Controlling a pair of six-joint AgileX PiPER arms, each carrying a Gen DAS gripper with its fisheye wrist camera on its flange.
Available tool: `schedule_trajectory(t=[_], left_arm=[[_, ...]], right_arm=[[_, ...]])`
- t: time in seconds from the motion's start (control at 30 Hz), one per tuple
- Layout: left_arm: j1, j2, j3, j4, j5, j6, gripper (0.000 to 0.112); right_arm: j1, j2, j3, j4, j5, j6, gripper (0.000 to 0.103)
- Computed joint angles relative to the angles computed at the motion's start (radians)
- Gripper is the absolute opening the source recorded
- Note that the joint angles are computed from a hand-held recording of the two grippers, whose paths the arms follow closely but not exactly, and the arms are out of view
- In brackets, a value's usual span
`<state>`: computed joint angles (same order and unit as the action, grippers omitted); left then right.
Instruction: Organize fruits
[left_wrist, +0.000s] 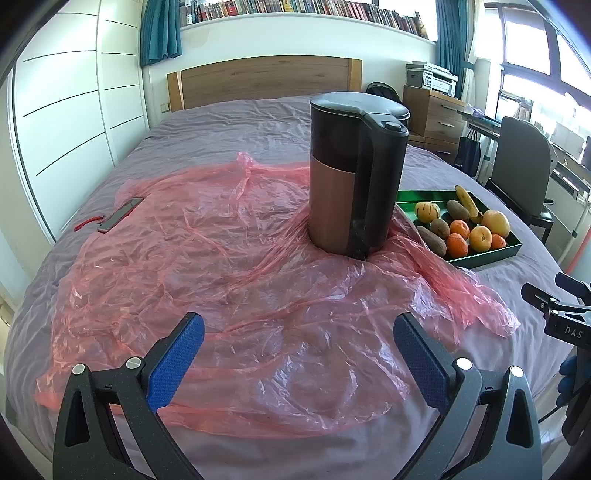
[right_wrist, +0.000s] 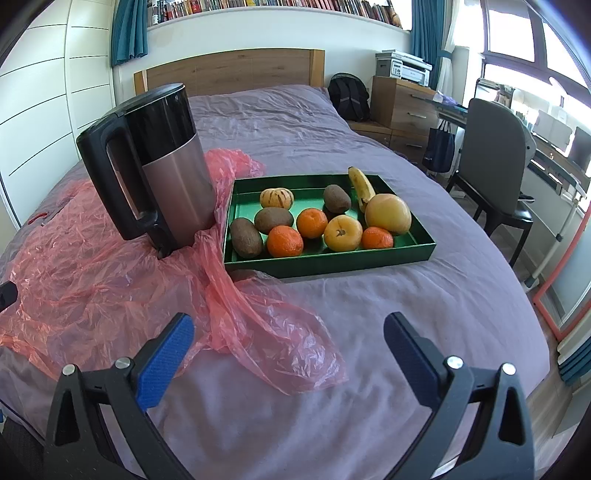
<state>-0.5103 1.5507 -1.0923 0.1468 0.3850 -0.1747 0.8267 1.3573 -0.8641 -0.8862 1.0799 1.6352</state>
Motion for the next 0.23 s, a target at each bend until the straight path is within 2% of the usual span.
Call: schedule_trajectory(t=[0.23], left_arm=[[0.005,0.001,-0.001,-0.013,0.004,0.009,0.101]], right_arm=[[-0.002,-0.020,0.023,0.002,0.008,0.012,0.103]])
